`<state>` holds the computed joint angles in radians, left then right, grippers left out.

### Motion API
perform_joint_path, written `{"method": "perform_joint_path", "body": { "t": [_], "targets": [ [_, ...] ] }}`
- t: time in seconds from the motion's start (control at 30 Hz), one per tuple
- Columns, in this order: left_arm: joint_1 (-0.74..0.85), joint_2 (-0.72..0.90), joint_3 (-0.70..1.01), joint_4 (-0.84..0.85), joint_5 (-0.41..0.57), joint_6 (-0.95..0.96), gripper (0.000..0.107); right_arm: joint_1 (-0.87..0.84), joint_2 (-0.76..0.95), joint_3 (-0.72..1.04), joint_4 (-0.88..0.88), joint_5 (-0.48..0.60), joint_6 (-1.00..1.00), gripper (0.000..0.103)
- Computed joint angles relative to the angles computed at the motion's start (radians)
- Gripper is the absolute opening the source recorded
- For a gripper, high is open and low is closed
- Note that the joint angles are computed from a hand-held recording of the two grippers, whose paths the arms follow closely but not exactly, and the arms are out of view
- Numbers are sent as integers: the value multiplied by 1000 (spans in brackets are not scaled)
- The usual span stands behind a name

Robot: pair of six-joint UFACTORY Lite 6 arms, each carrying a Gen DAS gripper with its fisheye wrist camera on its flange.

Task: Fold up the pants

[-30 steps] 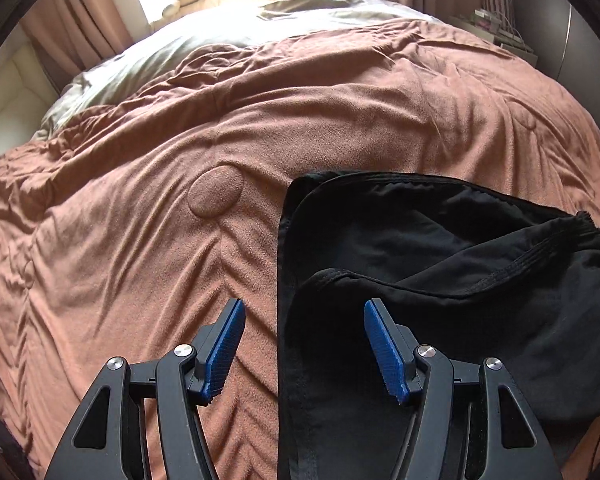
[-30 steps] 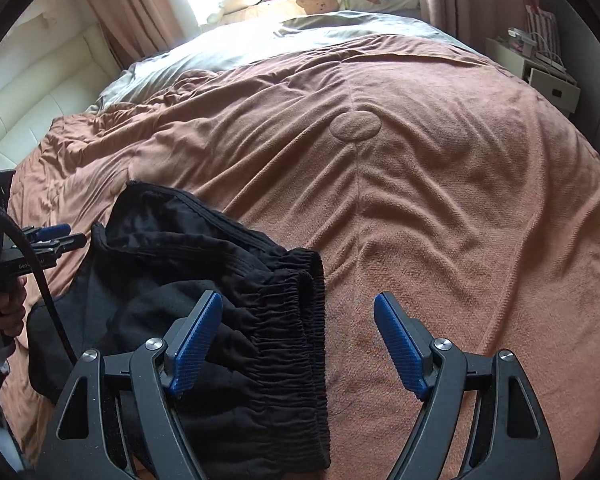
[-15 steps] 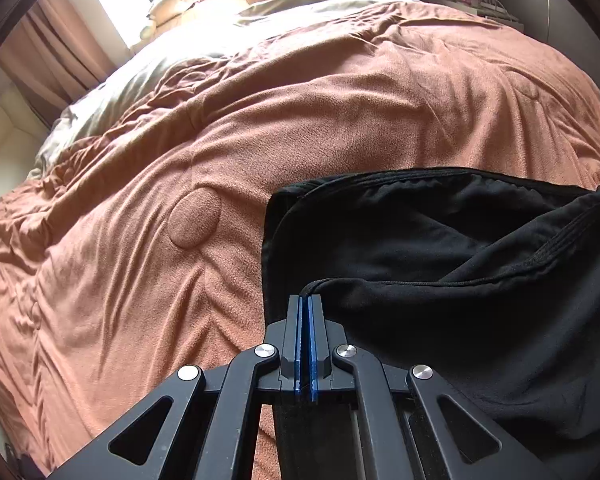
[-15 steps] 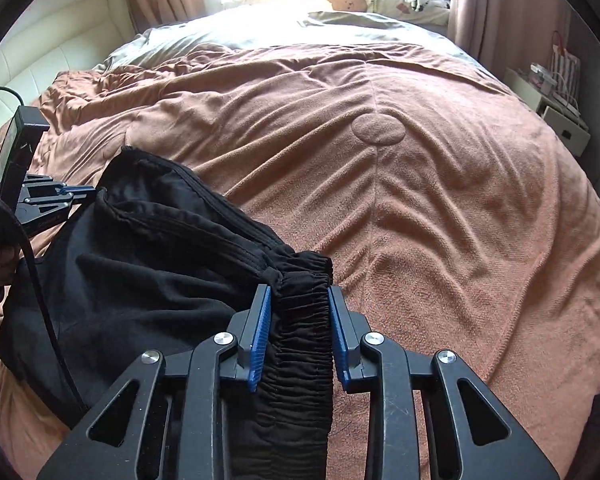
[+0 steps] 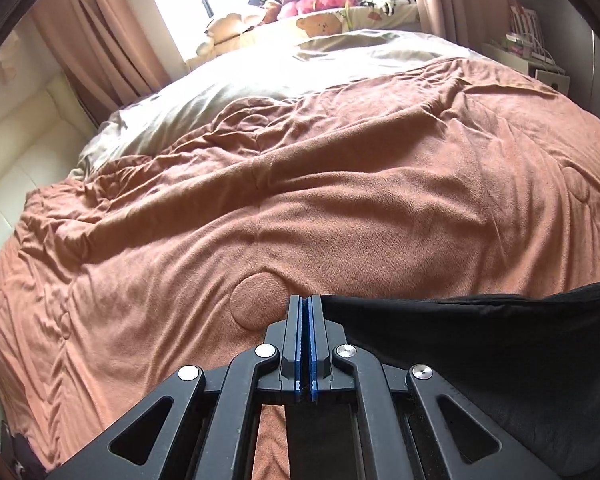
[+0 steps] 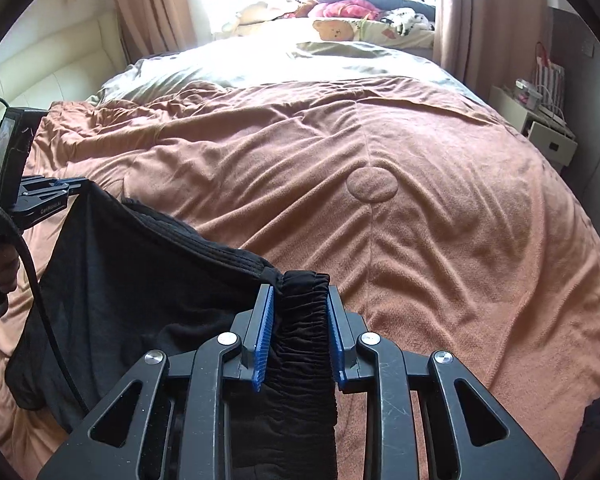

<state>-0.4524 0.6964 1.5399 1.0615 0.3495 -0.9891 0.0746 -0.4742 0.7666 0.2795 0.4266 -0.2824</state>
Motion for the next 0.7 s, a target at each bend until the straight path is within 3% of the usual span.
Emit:
{"method": "perform_joint_path", "body": {
  "t": [0.1,0.2,0.27,0.33,0.47,0.6,0.7],
  "targets": [
    [-9,89,86,-61,36,46,4,25,82,31,-97,-31,123,24],
    [-14,124,103,-63,68,35,18,31,115,43,-113,-43,158,33],
    [1,81,43,-72,20,23,53,20,74,23,-90,-47,136,46],
    [9,4,-56,36,-29,-87,62,-14,15,-7,12,-47,30,77],
    [13,-111,-169,-24,-52,-28,62,-79,-91,-53,138,23,-105,80],
    [3,-260,-330,26,-55,-79,62,-120,-200,-102,168,114,-122,80],
    [12,-387,-463,-24,-87,-65,63,-205,-295,-139,261,230,-194,80]
  ]
}}
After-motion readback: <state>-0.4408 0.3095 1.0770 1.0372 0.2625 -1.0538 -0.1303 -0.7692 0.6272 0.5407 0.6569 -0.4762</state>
